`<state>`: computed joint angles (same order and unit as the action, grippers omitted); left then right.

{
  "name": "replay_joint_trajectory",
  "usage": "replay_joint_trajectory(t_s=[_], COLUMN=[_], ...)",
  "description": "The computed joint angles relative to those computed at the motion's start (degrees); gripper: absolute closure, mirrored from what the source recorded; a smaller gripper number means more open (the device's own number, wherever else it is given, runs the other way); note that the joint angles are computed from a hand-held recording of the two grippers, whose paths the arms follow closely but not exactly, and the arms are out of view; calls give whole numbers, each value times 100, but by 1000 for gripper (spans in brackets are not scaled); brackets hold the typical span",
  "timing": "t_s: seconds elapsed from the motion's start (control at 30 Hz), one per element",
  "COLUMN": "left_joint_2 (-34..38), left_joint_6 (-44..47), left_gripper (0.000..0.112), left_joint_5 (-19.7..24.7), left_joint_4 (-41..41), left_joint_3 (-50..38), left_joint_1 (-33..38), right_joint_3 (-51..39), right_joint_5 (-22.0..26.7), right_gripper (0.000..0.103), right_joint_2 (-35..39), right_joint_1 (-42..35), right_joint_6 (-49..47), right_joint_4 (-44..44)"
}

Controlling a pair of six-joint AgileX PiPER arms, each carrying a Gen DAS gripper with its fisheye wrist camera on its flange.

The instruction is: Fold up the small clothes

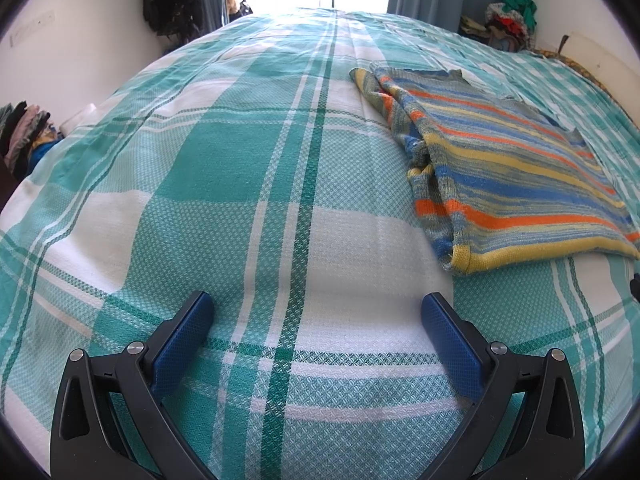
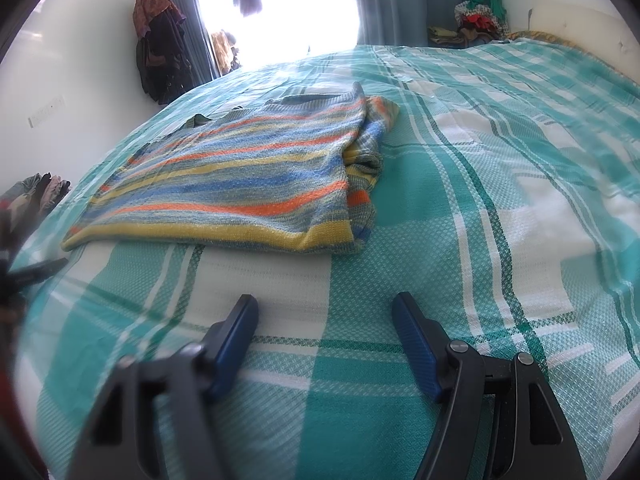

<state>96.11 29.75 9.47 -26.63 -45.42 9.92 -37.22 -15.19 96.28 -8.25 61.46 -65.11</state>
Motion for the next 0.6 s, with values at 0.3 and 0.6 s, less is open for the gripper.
replay_joint_trajectory(t_s=[0.3, 0.6], left_joint_2=[10, 7], left_joint_6=[297, 380], left_gripper=[10, 10], left_joint_5=[-15, -9], left_joint_4=[-307, -391], left_joint_3=[18, 21], left_joint_1=[19, 28], right_joint_3=[11, 8], right_joint_5=[-2, -5], right_gripper=[33, 33], right_joint_2=[-17, -14], right_joint_1=[0, 0], right_joint_6=[4, -5], right_joint_4=[-1, 10])
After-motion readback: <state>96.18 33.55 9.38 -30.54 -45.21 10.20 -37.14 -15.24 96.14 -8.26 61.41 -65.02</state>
